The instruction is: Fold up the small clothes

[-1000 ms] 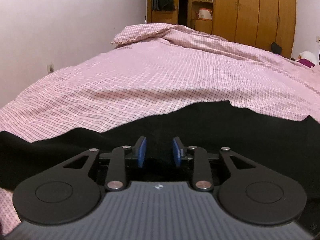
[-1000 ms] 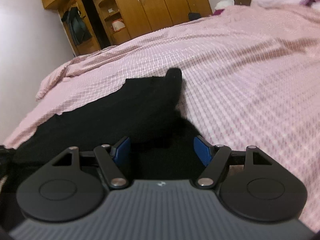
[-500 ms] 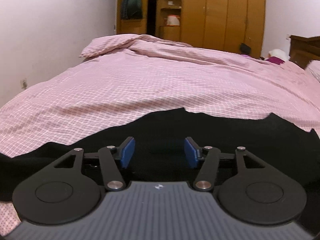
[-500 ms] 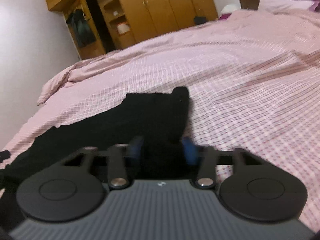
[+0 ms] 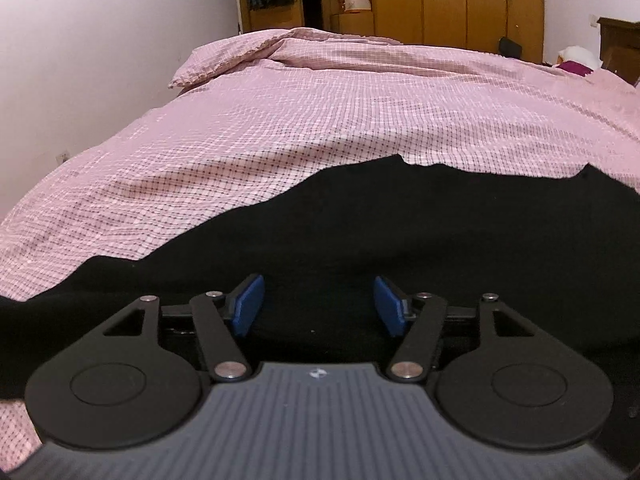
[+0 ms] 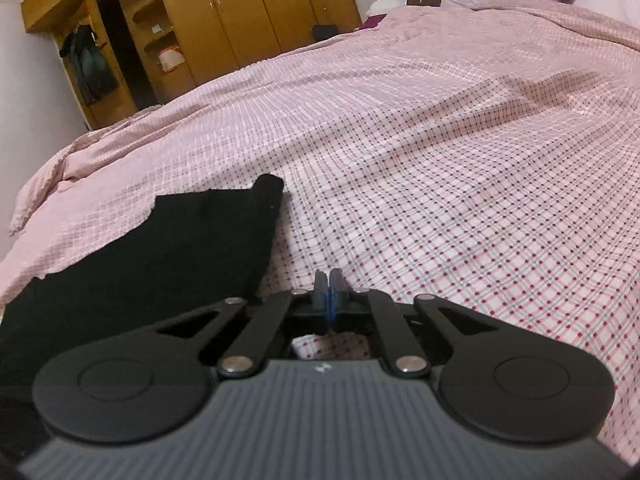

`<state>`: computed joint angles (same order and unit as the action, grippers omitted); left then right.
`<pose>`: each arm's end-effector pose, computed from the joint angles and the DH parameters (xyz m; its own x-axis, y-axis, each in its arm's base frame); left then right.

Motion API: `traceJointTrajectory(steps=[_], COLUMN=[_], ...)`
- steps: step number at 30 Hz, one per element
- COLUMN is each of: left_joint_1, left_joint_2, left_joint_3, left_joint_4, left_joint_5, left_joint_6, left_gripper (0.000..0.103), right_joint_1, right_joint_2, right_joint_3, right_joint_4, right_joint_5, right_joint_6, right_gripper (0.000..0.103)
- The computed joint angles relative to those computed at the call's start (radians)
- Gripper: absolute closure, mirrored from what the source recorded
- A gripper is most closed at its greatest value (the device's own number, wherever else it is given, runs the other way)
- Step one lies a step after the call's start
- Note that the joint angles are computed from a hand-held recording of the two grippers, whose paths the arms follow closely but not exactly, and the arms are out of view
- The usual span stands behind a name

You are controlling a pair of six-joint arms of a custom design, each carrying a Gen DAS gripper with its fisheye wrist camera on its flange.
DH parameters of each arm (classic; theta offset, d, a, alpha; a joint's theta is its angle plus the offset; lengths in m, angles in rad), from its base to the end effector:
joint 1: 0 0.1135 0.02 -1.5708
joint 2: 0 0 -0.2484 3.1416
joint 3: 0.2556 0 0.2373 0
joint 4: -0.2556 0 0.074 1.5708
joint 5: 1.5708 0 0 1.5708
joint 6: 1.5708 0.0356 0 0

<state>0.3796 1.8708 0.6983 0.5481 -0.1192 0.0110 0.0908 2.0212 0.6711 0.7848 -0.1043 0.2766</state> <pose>0.3017 0.1249 0.0985 -0.5480 -0.2069 -0.8105 -0.4515 0.8888 0.0784 0.3276 0.0335 0.0676 -0.5617 0.2216 -0.7971 -0.0253 0.9584 0.2842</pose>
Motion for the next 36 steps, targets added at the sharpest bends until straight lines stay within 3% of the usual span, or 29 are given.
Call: traceJointTrajectory(steps=[5, 6, 7, 9, 11, 16, 23, 29, 36], left_joint_1=[0.055, 0.069, 0.081, 0.116, 0.15, 0.254, 0.45, 0.625, 0.841], left_joint_2=[-0.112, -0.139, -0.168, -0.225, -0.287, -0.451, -0.589, -0.607, -0.498], left_joint_3=[-0.028, -0.039, -0.052, -0.076, -0.101, -0.187, -0.248, -0.281, -0.256], left_joint_4=[-0.095, -0.109, -0.124, -0.156, -0.19, -0.24, -0.313, -0.318, -0.294], left_joint_5=[0.033, 0.038, 0.041, 0.056, 0.058, 0.061, 0.129, 0.22, 0.34], left_joint_6=[-0.033, -0.037, -0.04, -0.029, -0.006, 0.084, 0.178, 0.254, 0.311], left_gripper=[0.028, 0.028, 0.027, 0.026, 0.026, 0.022, 0.019, 0.017, 0.016], right_joint_1=[-0.013, -0.014, -0.018, -0.021, -0.028, -0.042, 0.003, 0.051, 0.122], right_joint_2=[-0.076, -0.1, -0.118, -0.165, -0.212, -0.372, -0.564, -0.702, -0.796], right_joint_3=[-0.061, -0.082, -0.1, -0.166, -0.217, -0.308, -0.415, -0.488, -0.549], right_joint_4=[-0.012, -0.01, -0.002, 0.057, 0.092, 0.042, -0.039, -0.128, -0.199], right_joint_5=[-0.028, -0.037, -0.052, -0.062, -0.087, -0.149, -0.152, -0.138, -0.068], right_joint_6=[0.009, 0.004, 0.0, -0.001, -0.02, -0.043, -0.073, -0.095, -0.103], right_gripper=[0.093, 0.083, 0.059, 0.033, 0.032, 0.032, 0.032, 0.032, 0.032])
